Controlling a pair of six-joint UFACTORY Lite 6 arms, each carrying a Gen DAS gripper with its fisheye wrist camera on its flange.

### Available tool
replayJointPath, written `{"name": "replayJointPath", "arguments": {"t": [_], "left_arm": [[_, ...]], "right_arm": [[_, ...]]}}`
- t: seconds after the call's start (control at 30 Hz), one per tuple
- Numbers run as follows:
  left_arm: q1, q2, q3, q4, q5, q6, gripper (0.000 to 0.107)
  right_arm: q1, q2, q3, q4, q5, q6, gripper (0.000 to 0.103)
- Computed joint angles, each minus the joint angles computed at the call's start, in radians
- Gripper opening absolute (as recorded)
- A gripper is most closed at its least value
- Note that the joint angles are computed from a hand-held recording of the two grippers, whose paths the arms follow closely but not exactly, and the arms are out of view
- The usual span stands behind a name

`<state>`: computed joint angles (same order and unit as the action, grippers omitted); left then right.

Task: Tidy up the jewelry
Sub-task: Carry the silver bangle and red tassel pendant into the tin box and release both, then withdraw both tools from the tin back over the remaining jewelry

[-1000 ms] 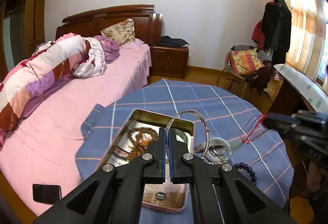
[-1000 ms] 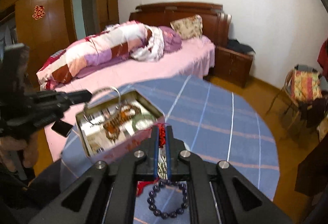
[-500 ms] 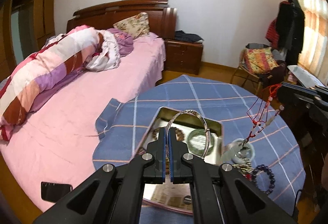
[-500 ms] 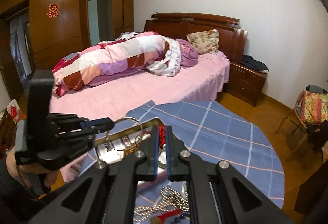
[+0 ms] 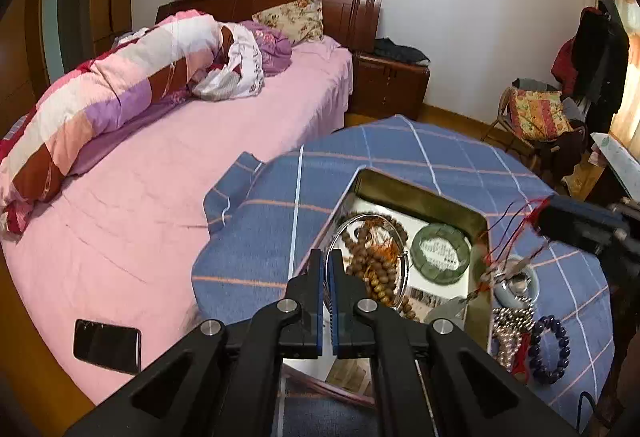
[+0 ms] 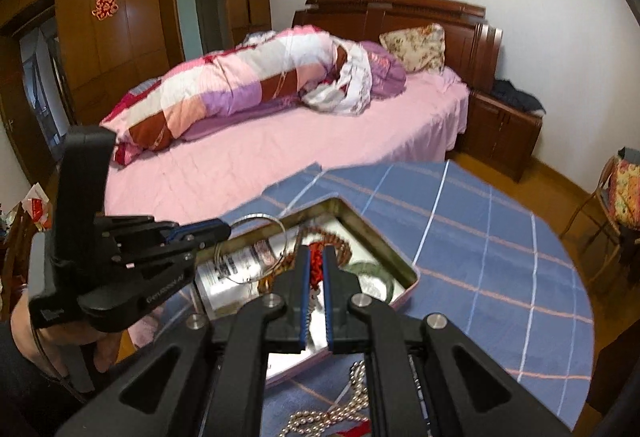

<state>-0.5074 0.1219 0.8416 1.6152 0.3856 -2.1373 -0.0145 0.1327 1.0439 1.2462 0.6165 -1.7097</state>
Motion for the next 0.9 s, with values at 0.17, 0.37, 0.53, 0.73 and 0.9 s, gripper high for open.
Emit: {"name": "replayJointPath", "arguments": {"t": [0.17,0.37,0.53,0.73,0.9], "left_arm": [[-0.009,0.033,0.006,-0.004,0.007,-0.005,0.001],[-0.025,0.044,-0.001,-0.001,0.023,-0.011,0.001],[-0.022,0.036,-0.01,-0.006,0.003,-0.032,0.002],[-0.057,0.011,-0.018,-0.048,0.033,-0.026,0.033],[-0.118,-0.038,-0.046,-0.006,0.117,-0.096,0.072]], "right_arm": [[0.008,0.048,-0.016,-0.009,-0.038,-0.006,0.008],[0.012,0.09,-0.018,-0.023,-0.074,-0.006,0.01],[-0.006,0.091,-0.039,-0.001,-0.056,-0.034,0.039],[-0.064,0.046,-0.079,0.057,-0.038,-0.101,0.057],[-0.17,-0.003,-0.126,0.085,-0.007,-0.176,0.068]]}}
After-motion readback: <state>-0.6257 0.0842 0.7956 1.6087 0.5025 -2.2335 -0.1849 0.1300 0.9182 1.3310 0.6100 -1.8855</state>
